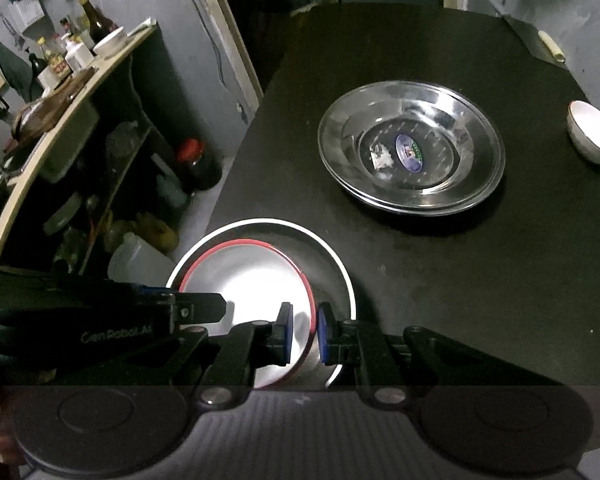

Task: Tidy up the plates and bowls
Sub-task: 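Lower the white bowl into the steel mixing bowl with both grippers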

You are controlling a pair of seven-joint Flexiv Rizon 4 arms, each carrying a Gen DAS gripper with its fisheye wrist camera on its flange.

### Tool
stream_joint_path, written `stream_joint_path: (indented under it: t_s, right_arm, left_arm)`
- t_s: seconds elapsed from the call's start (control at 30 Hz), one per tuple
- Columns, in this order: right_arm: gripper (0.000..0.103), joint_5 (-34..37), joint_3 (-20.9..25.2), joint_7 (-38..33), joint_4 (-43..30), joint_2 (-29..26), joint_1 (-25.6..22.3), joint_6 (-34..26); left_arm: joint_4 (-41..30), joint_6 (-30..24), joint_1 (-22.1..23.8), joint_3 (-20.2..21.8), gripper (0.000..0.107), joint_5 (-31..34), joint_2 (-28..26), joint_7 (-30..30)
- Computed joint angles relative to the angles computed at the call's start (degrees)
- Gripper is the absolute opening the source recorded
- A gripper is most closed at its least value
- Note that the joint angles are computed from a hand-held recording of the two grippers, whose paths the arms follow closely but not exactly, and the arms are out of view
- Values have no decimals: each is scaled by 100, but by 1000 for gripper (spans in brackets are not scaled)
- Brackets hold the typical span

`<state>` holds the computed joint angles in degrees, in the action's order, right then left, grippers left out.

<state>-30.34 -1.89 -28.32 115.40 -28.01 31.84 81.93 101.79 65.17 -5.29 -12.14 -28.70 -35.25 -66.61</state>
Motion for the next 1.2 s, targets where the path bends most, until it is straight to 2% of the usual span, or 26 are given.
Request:
stream_joint_path:
  t_s: [0.23, 0.43, 0.7, 1.0, 1.03, 1.1, 1.2]
  right_arm:
    - [14, 344, 444, -496, -198, -87, -341, -293]
    - [14, 587, 609, -839, -243, -97, -486, -293]
    - [15, 621, 536, -1089, -174, 13, -435, -249]
    - [17, 301, 197, -1004, 66, 193, -212, 53]
    - [22, 239, 123, -967, 105, 217, -170, 113]
    - [29, -44, -263, -709, 258, 315, 91, 222]
    - [29, -417, -747, -270, 494, 436, 350, 534]
  left_arm:
    - [-88, -16, -31, 18, 13, 37, -72, -88]
    - [-181, -134, -70, 74, 15, 126, -107, -207]
    - [-149, -17, -79, 81, 24, 189, -54, -236]
    - [-25, 197, 25, -64, 32, 51, 85, -99]
    - [-18, 220, 44, -91, 34, 14, 98, -65]
    - [26, 305, 63, -131, 39, -55, 136, -15]
    - [57, 448, 81, -192, 47, -153, 174, 34]
